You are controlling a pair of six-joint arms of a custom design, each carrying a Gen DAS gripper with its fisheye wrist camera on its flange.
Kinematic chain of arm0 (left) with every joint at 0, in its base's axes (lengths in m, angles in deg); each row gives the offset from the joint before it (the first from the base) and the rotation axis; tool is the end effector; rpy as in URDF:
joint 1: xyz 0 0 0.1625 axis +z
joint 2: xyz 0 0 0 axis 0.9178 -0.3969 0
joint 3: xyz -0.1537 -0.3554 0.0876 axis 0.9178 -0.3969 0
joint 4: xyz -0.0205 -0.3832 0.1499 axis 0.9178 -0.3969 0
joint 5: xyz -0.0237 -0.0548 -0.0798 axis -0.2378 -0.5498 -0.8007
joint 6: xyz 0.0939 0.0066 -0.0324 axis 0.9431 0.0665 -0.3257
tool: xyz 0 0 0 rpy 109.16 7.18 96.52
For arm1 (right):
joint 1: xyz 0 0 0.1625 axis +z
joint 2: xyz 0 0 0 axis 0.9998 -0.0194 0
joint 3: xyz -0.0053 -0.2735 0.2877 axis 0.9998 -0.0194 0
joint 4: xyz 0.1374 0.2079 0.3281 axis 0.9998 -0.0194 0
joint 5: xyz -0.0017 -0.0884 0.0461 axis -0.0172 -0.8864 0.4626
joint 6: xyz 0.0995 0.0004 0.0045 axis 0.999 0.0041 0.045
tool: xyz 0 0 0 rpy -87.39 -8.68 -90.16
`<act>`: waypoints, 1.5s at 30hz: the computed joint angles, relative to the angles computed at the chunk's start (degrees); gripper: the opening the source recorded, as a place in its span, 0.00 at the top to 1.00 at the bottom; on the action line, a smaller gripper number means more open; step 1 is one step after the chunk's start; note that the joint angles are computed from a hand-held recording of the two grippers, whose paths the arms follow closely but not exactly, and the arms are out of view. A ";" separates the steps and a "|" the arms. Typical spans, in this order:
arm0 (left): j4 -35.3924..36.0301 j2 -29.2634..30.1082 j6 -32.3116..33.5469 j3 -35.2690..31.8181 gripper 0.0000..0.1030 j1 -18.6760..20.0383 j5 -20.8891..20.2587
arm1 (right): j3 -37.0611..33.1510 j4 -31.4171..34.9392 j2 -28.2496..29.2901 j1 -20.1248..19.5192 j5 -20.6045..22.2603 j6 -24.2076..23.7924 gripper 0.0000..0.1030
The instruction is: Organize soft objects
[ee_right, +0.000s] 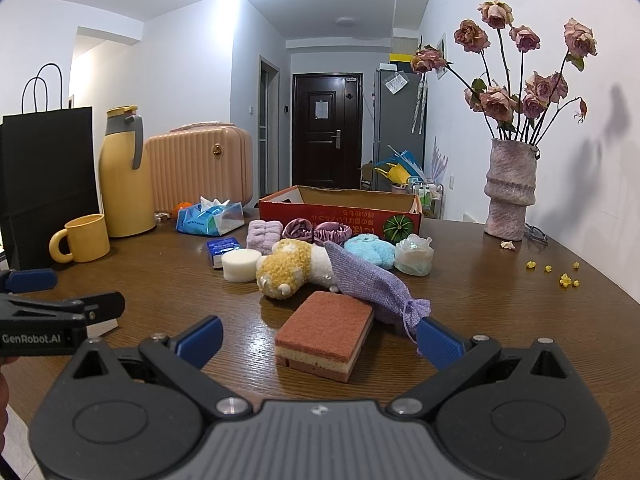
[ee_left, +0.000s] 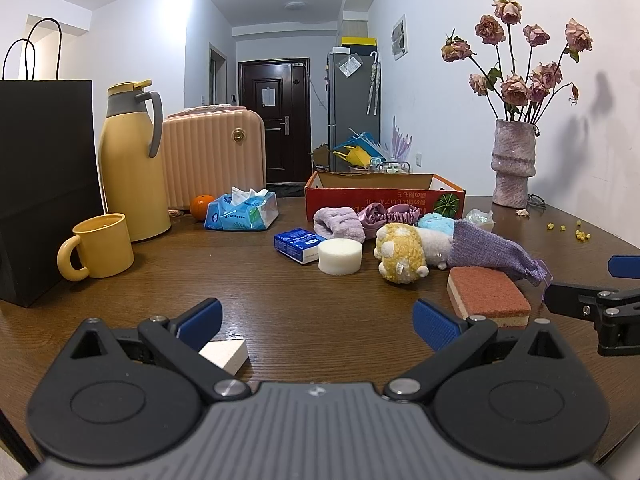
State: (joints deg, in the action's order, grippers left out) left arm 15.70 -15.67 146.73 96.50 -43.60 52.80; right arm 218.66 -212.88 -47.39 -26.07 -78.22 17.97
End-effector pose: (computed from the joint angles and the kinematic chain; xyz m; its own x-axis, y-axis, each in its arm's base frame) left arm -0.3581 -0.3986 -0.0594 -0.6834 0.0745 -0.7262 0.6991 0.3532 -0.6217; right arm -0.0219 -0.3899 0.3252 -0.7112 -0.1145 0.6936 -0.6776 0.3747 -0.6329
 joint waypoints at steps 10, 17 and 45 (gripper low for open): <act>0.07 -0.03 0.00 0.01 0.00 0.04 -0.09 | -0.04 0.11 -0.03 -0.13 0.09 -0.03 0.00; 1.19 -0.88 -0.99 0.28 0.00 0.71 -1.29 | 0.40 -0.40 0.27 0.56 -1.03 0.34 0.00; 17.30 3.62 -15.03 -7.70 0.08 9.30 -0.77 | -5.12 -0.06 7.37 2.97 -8.22 1.36 0.00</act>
State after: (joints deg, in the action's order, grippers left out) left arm 33.00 -12.05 131.70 88.80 -34.30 52.03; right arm 213.55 -212.95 -40.01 -23.10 -86.44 19.33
